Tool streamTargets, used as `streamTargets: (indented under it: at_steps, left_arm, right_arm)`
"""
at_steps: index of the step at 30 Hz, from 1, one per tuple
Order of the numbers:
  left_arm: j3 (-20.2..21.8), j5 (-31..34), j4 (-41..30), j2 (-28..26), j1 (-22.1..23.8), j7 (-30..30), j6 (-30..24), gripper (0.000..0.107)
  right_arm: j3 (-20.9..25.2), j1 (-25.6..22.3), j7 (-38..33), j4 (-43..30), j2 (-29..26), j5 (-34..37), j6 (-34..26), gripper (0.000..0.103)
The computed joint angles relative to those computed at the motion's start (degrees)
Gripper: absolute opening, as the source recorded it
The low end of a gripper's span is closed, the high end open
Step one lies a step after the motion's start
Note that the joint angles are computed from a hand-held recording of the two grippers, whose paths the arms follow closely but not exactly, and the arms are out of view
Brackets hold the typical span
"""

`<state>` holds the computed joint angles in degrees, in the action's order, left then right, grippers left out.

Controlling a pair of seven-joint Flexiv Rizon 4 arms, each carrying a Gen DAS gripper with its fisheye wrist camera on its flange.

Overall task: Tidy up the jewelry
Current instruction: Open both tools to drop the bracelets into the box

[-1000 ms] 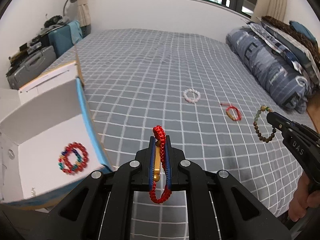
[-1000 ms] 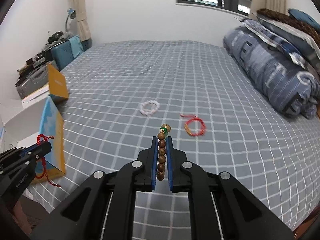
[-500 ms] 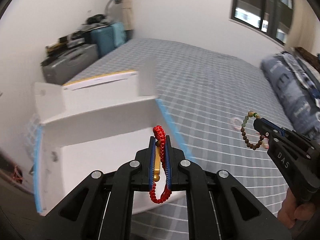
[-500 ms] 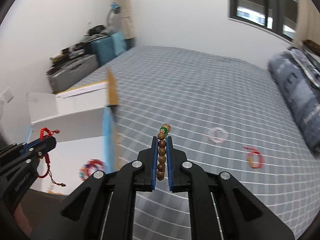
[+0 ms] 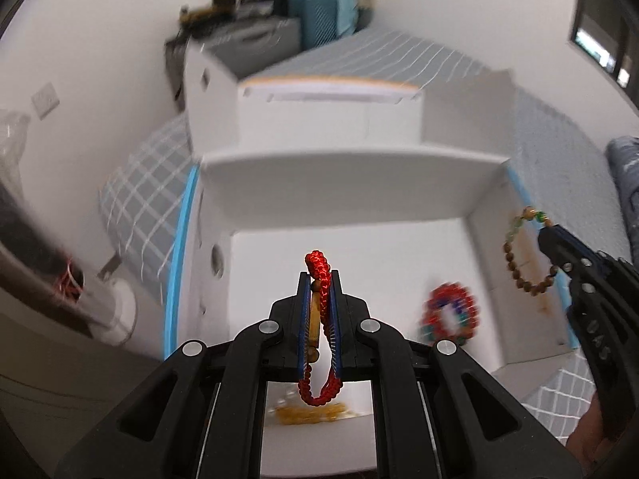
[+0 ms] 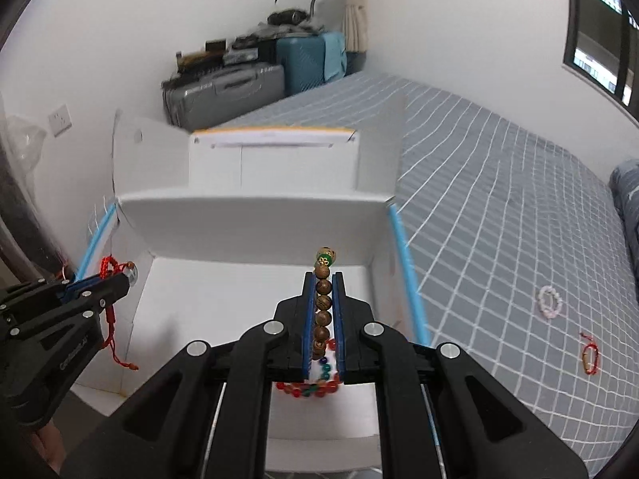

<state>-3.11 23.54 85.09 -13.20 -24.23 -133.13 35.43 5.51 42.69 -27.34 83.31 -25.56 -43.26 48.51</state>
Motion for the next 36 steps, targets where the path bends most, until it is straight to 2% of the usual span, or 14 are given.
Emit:
streamTargets:
  at_steps: [6, 8, 12, 19, 23, 24, 25, 26, 27, 30, 31, 32, 33, 36]
  left_arm:
    - [-0.07, -8.17, 3.09, -1.46, 3.36, 5.24, -0.63, 0.008]
    - [0.06, -8.86, 2.39, -2.34, 3.46, 5.82, -1.99, 0.008]
    - [0.31, -10.23, 1.63, -3.78, 3.47, 6.37, -4.16, 0.008]
    - [0.58, -11.64, 1.6, -4.56, 3.34, 7.01, -4.12, 0.008]
    - [0.86, -10.77, 1.2, -4.44, 2.83, 6.22, -4.43, 0.016]
    - [1.0, -10.29, 1.02, -4.23, 2.62, 5.73, -4.86, 0.021]
    - [1.01, -10.01, 1.03, -4.04, 2.56, 5.58, -4.68, 0.037]
    - [1.1, -9.5, 1.29, -3.63, 2.44, 5.26, -4.11, 0.048]
    - [0.91, -10.24, 2.19, -3.18, 2.83, 5.74, -2.56, 0.05]
    - [0.64, -10.74, 2.88, -2.41, 3.04, 6.14, -1.9, 0.054]
    - [0.54, -10.87, 3.26, -1.98, 3.08, 6.3, -1.37, 0.06]
    - [0.63, -9.95, 3.04, -1.69, 2.76, 5.71, -1.64, 0.078]
    - [0.85, -8.25, 2.66, -1.35, 2.24, 4.56, -2.03, 0.084]
    - [0.83, -5.45, 2.38, -0.46, 1.62, 2.76, -1.85, 0.086]
  right_arm:
    - [2.55, 0.04, -7.24, -9.04, -6.1, 10.75, -9.19, 0.007]
    - [2.35, 0.58, -8.05, -11.5, -7.39, 13.33, -13.48, 0.007]
    - [2.53, 0.79, -10.54, -15.15, -9.59, 17.48, -17.94, 0.007]
    - [1.91, 1.13, -10.87, -14.34, -9.44, 18.52, -17.8, 0.007]
    - [1.33, 1.5, -10.77, -13.87, -9.18, 17.47, -16.89, 0.01]
    - [1.33, 1.57, -10.81, -13.44, -8.85, 17.2, -16.65, 0.02]
    - [1.34, 1.62, -10.97, -12.89, -8.48, 16.8, -16.0, 0.027]
    - [1.22, 1.76, -10.83, -12.56, -8.24, 16.3, -15.51, 0.04]
    - [1.06, 1.88, -10.6, -12.14, -7.96, 15.75, -15.01, 0.049]
    - [0.93, 1.87, -9.83, -10.61, -6.77, 14.53, -13.12, 0.064]
    - [0.68, 1.99, -9.43, -9.97, -6.32, 13.64, -12.5, 0.067]
    - [0.64, 2.01, -9.29, -9.53, -5.97, 13.04, -12.15, 0.072]
    - [0.61, 2.02, -9.3, -9.2, -5.65, 12.42, -11.87, 0.078]
    - [0.36, 1.99, -8.24, -7.66, -4.4, 10.52, -10.69, 0.088]
